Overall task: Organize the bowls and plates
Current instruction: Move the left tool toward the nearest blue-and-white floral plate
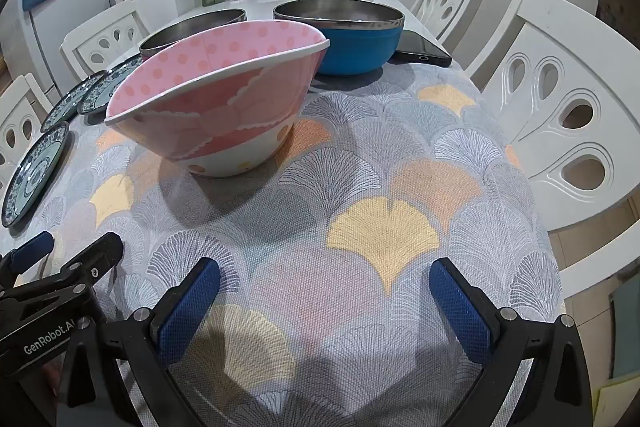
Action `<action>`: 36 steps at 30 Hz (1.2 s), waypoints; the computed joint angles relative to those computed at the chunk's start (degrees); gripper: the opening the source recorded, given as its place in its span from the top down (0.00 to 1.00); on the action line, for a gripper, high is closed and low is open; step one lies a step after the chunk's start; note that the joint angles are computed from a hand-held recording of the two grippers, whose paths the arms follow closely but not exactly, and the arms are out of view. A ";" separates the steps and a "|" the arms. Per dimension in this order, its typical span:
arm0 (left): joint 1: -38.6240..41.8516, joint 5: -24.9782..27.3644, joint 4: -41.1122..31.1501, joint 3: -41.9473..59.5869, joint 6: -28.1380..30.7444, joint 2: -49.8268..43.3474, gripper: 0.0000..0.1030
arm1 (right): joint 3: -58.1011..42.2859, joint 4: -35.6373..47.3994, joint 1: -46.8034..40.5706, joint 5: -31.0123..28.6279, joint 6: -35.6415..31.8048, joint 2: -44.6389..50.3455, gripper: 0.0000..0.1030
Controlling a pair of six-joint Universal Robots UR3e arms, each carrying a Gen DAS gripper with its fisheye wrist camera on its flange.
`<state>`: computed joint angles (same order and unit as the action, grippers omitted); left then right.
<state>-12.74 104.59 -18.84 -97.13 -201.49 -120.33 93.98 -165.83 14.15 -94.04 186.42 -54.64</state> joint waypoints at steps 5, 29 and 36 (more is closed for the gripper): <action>-0.01 0.03 -1.14 0.72 0.09 -0.08 0.00 | -0.15 0.26 0.06 -0.06 0.05 0.01 0.00; 10.06 -14.48 -19.44 -14.18 11.29 22.78 0.01 | 2.31 11.52 0.90 1.43 1.49 -6.51 0.00; 27.27 -15.06 -26.50 -23.86 18.19 43.83 0.01 | 0.86 25.39 4.92 -2.67 13.41 -10.31 0.00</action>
<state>14.53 89.52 -45.34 -120.99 -183.30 -76.50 94.83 -140.44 19.07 -96.71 199.82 -64.94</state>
